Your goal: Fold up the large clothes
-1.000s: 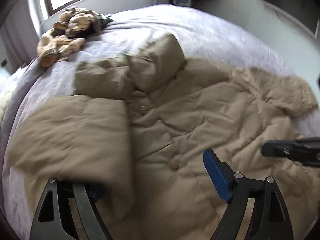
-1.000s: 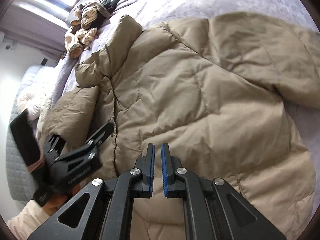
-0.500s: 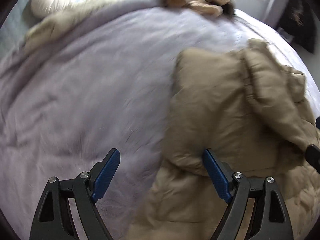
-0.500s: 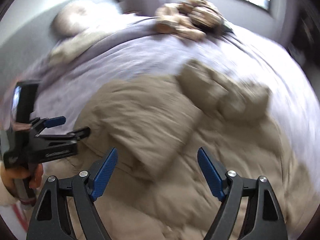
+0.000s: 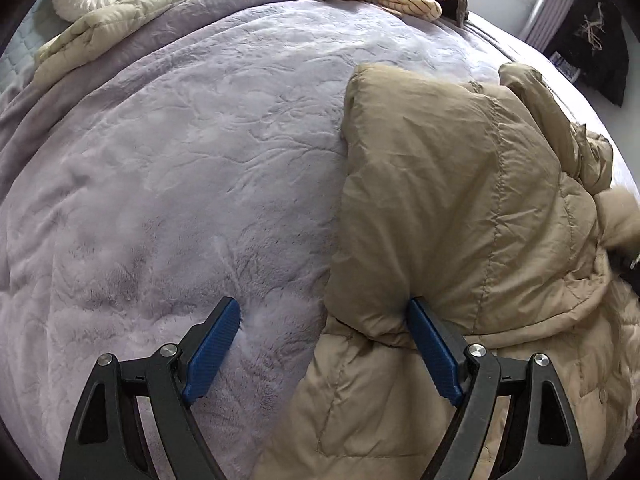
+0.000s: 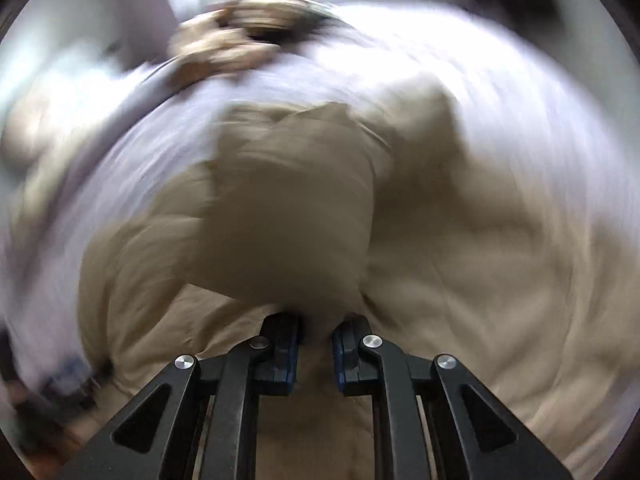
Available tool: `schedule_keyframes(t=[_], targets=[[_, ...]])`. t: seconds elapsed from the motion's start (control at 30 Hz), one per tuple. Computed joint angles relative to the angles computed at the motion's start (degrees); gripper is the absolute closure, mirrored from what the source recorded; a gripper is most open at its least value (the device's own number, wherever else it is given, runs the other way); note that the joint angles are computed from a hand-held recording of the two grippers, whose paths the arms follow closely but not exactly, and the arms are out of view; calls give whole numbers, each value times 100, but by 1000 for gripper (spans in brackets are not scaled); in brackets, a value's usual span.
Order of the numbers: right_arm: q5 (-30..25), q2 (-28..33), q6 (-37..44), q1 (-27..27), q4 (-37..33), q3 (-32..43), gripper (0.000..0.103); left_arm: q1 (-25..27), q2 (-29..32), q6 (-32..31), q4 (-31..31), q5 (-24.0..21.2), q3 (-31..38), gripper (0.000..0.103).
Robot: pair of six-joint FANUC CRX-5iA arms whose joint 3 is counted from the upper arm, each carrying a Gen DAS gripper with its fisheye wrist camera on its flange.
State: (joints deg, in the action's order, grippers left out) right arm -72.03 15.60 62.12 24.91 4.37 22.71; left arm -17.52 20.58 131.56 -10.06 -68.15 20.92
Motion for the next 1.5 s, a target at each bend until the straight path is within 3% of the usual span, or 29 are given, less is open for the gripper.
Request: schedule_keyframes(t=[0.07,0.13,0.23,0.33,0.4,0.47,0.53,0.6,0.63,0.67,0.7,0.77,0.93,1.1,1.13,1.23,1.27,1.37,1.5], targets=[[-335,51,-345,-552,-976,195,83,27,40,-125,-13,-198,184,17],[-441,-55,-615,-857,-1416,109,59,32,-133,-26,-134,-79,150,17],[-156,-360,-506,-1169,-1948,-112,39,125,-202,109,-477,-103,353,17],[62,-410,-448,-1652,-2853,-45,38,347,57,38,-525,-331,764,17],[33,-192,-598,-1901,-3271,178,38,678,197,-228,80,-168,734,17],[45,-15,-640,-2051,-3651,307,43,1036,199,-598,1118,321,299,17],[-116,170,-615,-1986,-3578,530,87,1264,274,-1146,2096,732,-48,17],[-327,263,-546,-1826,-3206,679,89,1365,516,-1845,2897,877,-101,17],[-424,313,-450,-1715,-2972,734,91,1357,609,-1999,3130,894,-73,23],[-512,337,-356,-1704,-2861,759,91,1345,682,-2165,3335,1057,-65,62],[-602,373,-284,-1667,-2714,793,93,1296,674,-2321,3530,1203,-126,79],[-677,396,-231,-1608,-2509,829,94,1143,604,-2458,3353,1495,25,91],[-427,329,288,-1057,-1099,868,95,751,436,-2720,2260,1514,488,91],[-498,258,739,-922,-636,566,95,489,963,-2097,781,433,1399,91],[-478,317,720,-896,-582,517,95,464,1053,-1916,575,242,1546,84],[-211,286,706,-763,-289,155,95,362,968,-1075,-239,-207,1706,83],[-157,257,692,-716,-189,77,95,439,867,-913,-236,-256,1632,83],[-233,281,677,-734,-273,160,95,695,502,-1054,295,170,1126,83],[-285,295,641,-860,-578,259,95,851,250,-2166,1591,895,555,83]])
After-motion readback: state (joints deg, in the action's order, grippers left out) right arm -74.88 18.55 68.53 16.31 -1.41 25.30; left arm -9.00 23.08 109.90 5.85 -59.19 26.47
